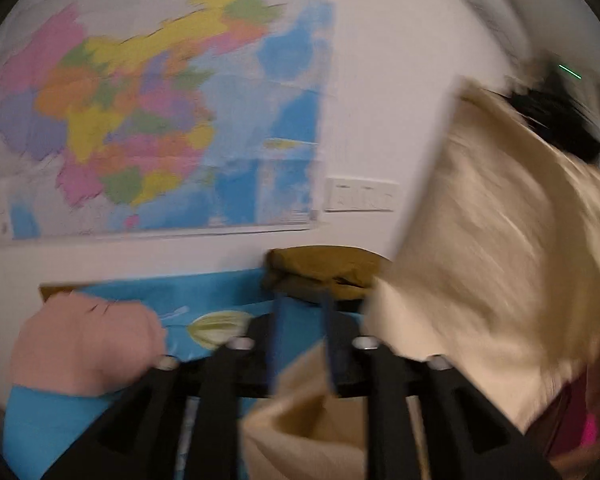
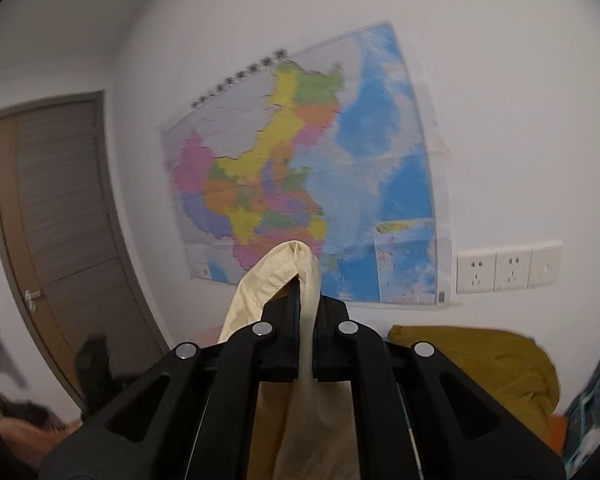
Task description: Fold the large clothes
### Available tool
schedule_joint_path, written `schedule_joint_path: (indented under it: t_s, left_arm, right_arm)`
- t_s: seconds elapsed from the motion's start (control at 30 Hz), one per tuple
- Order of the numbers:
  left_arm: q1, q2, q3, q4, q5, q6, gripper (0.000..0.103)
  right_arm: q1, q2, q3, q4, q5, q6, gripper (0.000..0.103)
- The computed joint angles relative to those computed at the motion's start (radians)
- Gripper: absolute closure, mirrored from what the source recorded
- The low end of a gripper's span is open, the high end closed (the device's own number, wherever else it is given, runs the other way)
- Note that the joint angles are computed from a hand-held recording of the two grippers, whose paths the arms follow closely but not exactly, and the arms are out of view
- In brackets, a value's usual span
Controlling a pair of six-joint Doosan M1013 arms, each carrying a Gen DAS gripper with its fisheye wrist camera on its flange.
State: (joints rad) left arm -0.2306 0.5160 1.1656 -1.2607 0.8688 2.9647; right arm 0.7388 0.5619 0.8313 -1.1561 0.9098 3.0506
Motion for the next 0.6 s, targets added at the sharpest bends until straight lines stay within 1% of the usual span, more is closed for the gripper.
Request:
schedule_joint_path:
  t_s: [0.03, 0.07, 0.1, 0.13, 0.17, 0.2, 0.27, 0.3, 0.33, 0.4, 0.43, 0.47, 0.5, 0.53, 0.57, 0.6]
  left_arm:
    - [-0.003, -0.014, 0.026, -0.022, 0.017, 0.049, 0.067]
    - [-0.003, -0.019, 0.043, -0.045, 0.068, 0.119, 0.066]
    - [-0.002, -0.027, 0.067, -0.075, 0.117, 0.189, 0.066]
    - [0.0, -0.038, 0.096, -0.101, 0.152, 0.247, 0.063]
    - [0.003, -0.044, 0.119, -0.122, 0.208, 0.321, 0.059]
    - [0.0, -0.048, 0.134, -0.133, 0.256, 0.398, 0.056]
    - [-0.015, -0.065, 0.171, -0.107, 0.275, 0.478, 0.042]
    - [-0.029, -0.069, 0.183, -0.066, 0.269, 0.51, 0.039]
    - [-0.046, -0.076, 0.203, -0.037, 0.227, 0.54, 0.034]
    - [-0.073, -0.084, 0.238, 0.002, 0.145, 0.59, 0.031]
    - [-0.089, -0.086, 0.256, 0.021, 0.088, 0.618, 0.026]
    - [-0.112, -0.094, 0.29, 0.017, -0.02, 0.678, 0.023]
    - [-0.135, -0.099, 0.325, -0.009, -0.13, 0.768, 0.023]
    - [-0.146, -0.103, 0.346, -0.037, -0.187, 0.823, 0.023]
    - [-0.165, -0.1, 0.371, -0.108, -0.284, 0.93, 0.023]
    - [-0.176, -0.102, 0.396, -0.202, -0.348, 1.045, 0.024]
  right_arm:
    - [-0.009, 0.0, 0.004, 0.002, 0.008, 0.019, 0.099]
    - [-0.02, -0.002, 0.011, 0.006, 0.006, 0.044, 0.099]
    - [-0.027, 0.002, 0.009, 0.009, 0.019, 0.058, 0.099]
    - [-0.037, 0.001, 0.014, 0.017, 0.02, 0.08, 0.099]
    - [-0.047, -0.001, 0.022, 0.03, 0.009, 0.095, 0.099]
    - [-0.055, 0.0, 0.022, 0.041, 0.015, 0.103, 0.099]
    - [-0.073, 0.001, 0.027, 0.078, 0.005, 0.108, 0.099]
    - [-0.078, 0.005, 0.024, 0.089, 0.011, 0.106, 0.099]
    - [-0.083, 0.003, 0.033, 0.102, 0.001, 0.112, 0.099]
    - [-0.089, -0.002, 0.047, 0.119, -0.013, 0.118, 0.099]
    - [-0.089, -0.004, 0.051, 0.122, -0.014, 0.121, 0.099]
    - [-0.089, -0.004, 0.051, 0.128, -0.013, 0.107, 0.099]
    - [-0.086, -0.004, 0.051, 0.13, -0.009, 0.098, 0.099]
    - [-0.083, -0.006, 0.051, 0.133, -0.007, 0.09, 0.099]
    - [-0.082, -0.005, 0.047, 0.139, -0.004, 0.075, 0.099]
    - [-0.078, -0.005, 0.045, 0.141, 0.006, 0.059, 0.099]
